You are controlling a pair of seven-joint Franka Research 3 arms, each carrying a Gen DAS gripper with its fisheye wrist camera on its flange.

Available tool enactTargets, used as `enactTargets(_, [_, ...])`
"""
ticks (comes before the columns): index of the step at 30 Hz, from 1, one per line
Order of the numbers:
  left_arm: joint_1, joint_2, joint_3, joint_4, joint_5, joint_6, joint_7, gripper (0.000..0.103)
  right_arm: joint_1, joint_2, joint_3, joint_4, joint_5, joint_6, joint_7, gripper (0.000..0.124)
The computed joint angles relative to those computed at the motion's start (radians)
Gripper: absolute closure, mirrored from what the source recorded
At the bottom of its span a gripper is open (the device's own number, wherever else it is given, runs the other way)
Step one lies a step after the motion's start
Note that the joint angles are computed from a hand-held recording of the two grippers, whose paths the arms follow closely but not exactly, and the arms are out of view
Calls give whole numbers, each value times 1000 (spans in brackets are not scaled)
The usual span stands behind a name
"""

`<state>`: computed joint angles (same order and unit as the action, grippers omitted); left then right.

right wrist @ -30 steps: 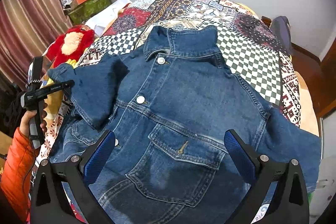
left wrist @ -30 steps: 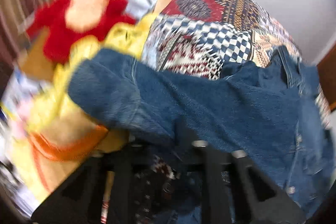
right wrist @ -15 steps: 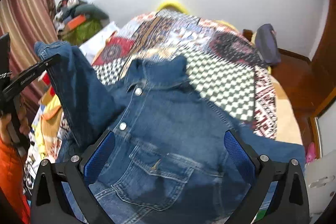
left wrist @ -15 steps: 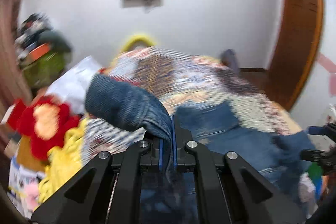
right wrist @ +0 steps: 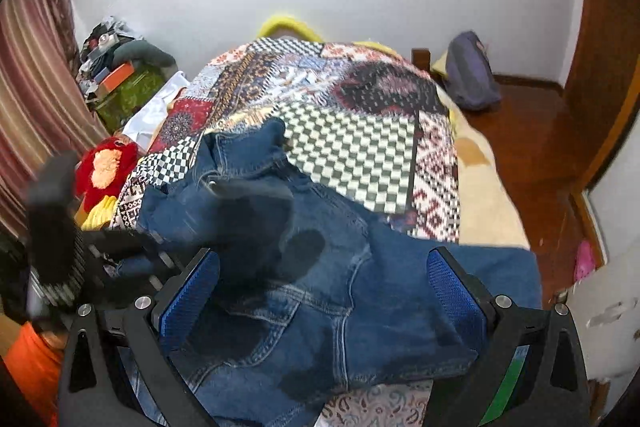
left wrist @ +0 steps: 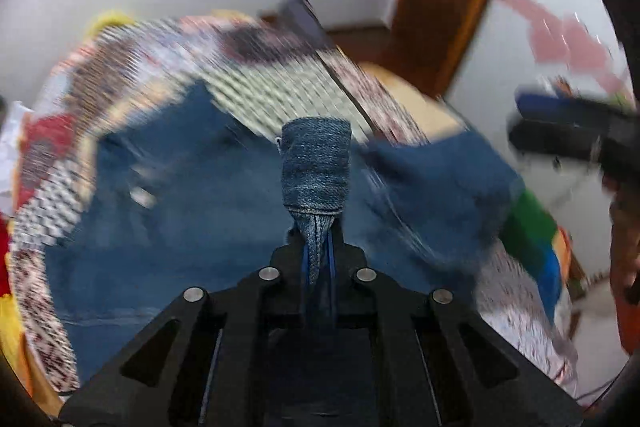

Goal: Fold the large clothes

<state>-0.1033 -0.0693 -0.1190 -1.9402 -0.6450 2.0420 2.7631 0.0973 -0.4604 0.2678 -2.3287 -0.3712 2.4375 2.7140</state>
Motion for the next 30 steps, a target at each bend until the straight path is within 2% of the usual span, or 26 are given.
enactTargets(2, [-6,-14,-6,-34,35,-36,9,95,24,-16,-34,-46,61,50,-9,21])
enactTargets(4, [-12,-27,-8,-57,67,-68,7,85,40,-14,-54,-77,123,87,-27,21])
enactTargets(5, [-14,-35,-9,-72,93,-70,1,75,40,-11,-54,-84,142,94,-32,21])
enactTargets(8, [-19,-68,0,-108,134,-63,-1,59,55,9,-78,-113,228,135,-65,21])
enactTargets(11, [-4,-64,36,-75,88,-108,5,41,73,43,-94,-121,304,177,-102,21])
enactTargets(14, [30,-47,67,-18,32,-152,3,34,101,88,-118,-113,385,197,-165,21])
enactTargets(16, [54,-47,77,-3,8,-118,14,26,128,112,-141,-116,457,218,-218,21])
enactTargets(18, [77,-44,88,6,-20,-61,29,12,162,139,-171,-123,559,240,-276,21])
enactTargets(20, [101,-24,96,23,-41,8,31,10,198,166,-203,-127,677,246,-349,21])
enactTargets(23, [138,33,96,62,-17,109,-30,10,240,192,-232,-132,843,264,-468,21])
enactTargets(27, [203,136,94,143,31,128,-135,10,203,233,-184,-118,811,270,-430,21])
enactTargets(30, [251,196,82,185,71,140,-215,10,196,262,-174,-120,815,335,-410,30])
